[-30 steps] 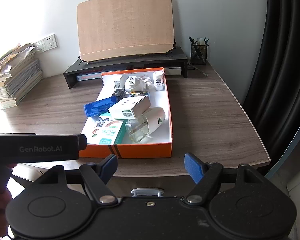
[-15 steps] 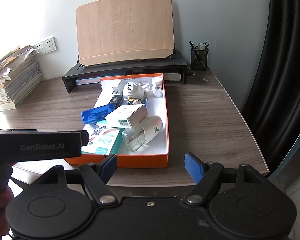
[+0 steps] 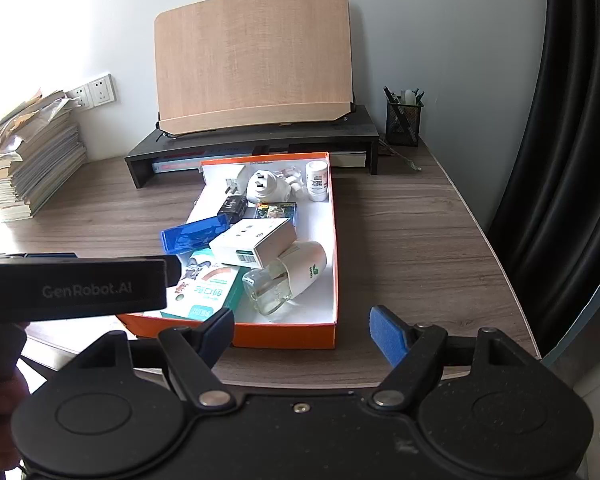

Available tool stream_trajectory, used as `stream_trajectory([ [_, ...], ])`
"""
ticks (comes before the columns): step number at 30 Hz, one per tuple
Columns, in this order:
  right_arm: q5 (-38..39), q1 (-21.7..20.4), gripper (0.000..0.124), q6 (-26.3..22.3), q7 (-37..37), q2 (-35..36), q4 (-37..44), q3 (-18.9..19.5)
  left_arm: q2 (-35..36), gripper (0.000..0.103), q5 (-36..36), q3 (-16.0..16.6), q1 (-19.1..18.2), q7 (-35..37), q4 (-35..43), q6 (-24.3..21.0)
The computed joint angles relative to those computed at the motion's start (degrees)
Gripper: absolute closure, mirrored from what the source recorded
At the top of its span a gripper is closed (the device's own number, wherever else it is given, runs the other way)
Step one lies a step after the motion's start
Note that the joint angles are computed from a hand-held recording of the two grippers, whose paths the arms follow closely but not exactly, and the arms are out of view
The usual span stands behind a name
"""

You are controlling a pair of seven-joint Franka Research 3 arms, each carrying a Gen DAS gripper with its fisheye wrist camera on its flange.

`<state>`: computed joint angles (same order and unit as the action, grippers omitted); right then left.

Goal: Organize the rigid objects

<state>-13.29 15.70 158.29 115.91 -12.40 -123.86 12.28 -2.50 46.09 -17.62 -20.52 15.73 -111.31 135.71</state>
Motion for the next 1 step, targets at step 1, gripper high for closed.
stream_trajectory([
  [1,0.02,0.02,0.035,0.04,-0.01,-0.11,-0.15,-0.01,-0.02,0.0,-0.29,0.1,0.06,0.14,-0.08,0.24],
])
